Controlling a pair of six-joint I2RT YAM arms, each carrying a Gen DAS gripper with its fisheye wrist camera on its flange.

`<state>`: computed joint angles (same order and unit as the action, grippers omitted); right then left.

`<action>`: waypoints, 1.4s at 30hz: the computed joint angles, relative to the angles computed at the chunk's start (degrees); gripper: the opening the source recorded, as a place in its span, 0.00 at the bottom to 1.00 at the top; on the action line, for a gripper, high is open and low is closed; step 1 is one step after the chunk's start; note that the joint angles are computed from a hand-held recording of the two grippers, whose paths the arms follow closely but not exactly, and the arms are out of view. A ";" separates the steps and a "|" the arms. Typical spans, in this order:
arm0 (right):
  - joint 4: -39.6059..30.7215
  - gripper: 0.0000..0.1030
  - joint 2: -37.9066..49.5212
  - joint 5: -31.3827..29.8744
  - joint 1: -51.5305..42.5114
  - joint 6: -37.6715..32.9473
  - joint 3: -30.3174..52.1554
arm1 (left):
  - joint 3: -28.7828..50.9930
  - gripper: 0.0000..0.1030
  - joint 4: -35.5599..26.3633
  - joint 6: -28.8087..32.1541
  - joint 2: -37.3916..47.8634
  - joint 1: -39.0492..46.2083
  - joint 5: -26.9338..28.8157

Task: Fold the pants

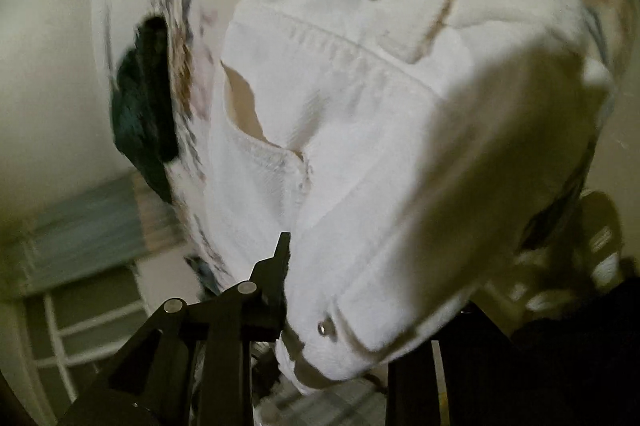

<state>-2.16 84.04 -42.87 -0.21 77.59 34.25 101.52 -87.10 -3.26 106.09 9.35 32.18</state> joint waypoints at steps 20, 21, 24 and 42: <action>-23.96 0.70 -16.06 1.25 -16.99 -18.91 -6.77 | -1.24 0.97 0.27 4.61 2.05 -0.59 -4.82; -23.67 0.70 -15.86 1.01 -19.27 -19.67 -7.34 | -1.16 0.99 0.39 4.55 2.18 -0.84 -4.85; -19.00 0.70 -10.14 -1.86 -24.80 -23.25 -8.49 | -1.94 1.00 1.47 4.63 1.79 -1.53 -5.46; 2.81 0.82 5.66 -7.98 -18.51 -17.40 -4.38 | 0.21 1.00 -0.14 6.41 3.61 -1.96 -5.57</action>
<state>0.65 89.71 -50.85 -18.73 60.19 29.87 101.73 -87.23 3.15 109.71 7.39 26.61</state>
